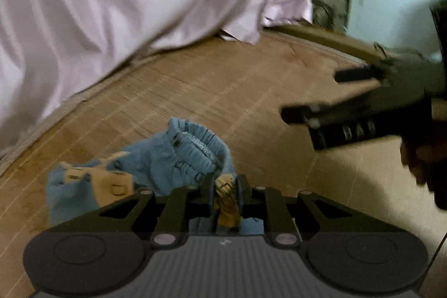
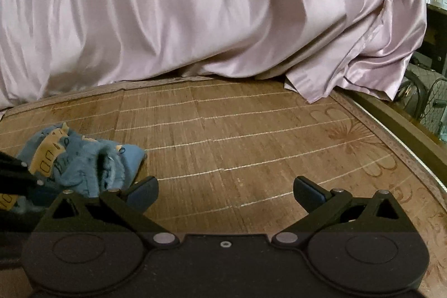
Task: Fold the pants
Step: 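Release the pants from the left gripper and pull both tools back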
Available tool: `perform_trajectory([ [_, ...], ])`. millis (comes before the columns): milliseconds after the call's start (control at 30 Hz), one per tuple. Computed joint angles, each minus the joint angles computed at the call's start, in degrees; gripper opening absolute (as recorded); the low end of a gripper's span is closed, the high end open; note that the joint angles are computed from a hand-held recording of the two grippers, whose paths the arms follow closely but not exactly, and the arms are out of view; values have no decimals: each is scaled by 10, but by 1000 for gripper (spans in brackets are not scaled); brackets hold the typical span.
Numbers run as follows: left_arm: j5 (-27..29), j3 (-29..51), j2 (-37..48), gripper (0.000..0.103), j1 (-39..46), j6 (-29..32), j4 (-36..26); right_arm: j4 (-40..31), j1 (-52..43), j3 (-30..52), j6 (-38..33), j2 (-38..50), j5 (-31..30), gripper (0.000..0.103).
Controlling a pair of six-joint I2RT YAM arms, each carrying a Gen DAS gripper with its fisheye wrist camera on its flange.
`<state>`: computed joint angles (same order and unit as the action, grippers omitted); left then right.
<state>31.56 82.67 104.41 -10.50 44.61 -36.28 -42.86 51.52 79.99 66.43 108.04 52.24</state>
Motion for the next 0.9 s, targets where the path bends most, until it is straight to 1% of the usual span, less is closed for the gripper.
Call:
perform_trajectory([
  [67, 19, 16, 9, 32, 9, 20, -35, 8, -1, 2, -7, 3, 0, 102],
  [100, 30, 20, 7, 50, 18, 20, -49, 16, -1, 0, -10, 2, 1, 102],
  [133, 45, 20, 1, 65, 31, 16, -58, 28, 0, -2, -12, 1, 1, 102],
  [167, 63, 17, -8, 70, 48, 13, -66, 45, 0, -4, -16, 0, -2, 102],
  [233, 98, 17, -23, 86, 86, 4, -75, 104, -4, -19, -37, -3, -18, 102],
  [267, 107, 18, -27, 90, 103, -11, -69, 129, -5, -19, -47, 0, -33, 102],
  [333, 105, -1, -42, 99, 139, -78, -21, 162, -6, -10, -61, 14, -56, 102],
  [400, 91, 5, -34, 103, 163, -148, 9, 178, -7, 11, -70, 36, -74, 102],
  [433, 75, 11, -23, 103, 172, -183, 21, 170, -7, 30, -68, 52, -79, 102],
  [467, 52, 27, -7, 103, 175, -213, 22, 148, -6, 55, -63, 70, -81, 102],
  [500, 25, 44, 10, 103, 176, -237, 16, 110, -7, 89, -54, 92, -84, 102],
  [567, -22, 75, 43, 103, 175, -266, 3, 29, -5, 148, -39, 127, -94, 102],
  [600, -40, 81, 55, 103, 174, -270, 2, 3, -3, 161, -37, 135, -99, 102],
  [633, -57, 82, 62, 103, 173, -264, 2, -16, 0, 169, -37, 139, -103, 102],
  [700, -97, 80, 71, 102, 170, -227, -1, -36, 9, 167, -31, 136, -106, 102],
  [767, -94, 60, 68, 102, 176, -185, 17, -54, 8, 171, -40, 135, -128, 102],
  [800, -90, 45, 61, 102, 179, -166, 31, -76, 9, 181, -42, 139, -134, 102],
  [867, -84, 31, 53, 102, 184, -138, 38, -83, 13, 175, -47, 130, -135, 102],
  [900, -81, 30, 53, 102, 189, -128, 35, -90, 17, 173, -41, 122, -121, 102],
])
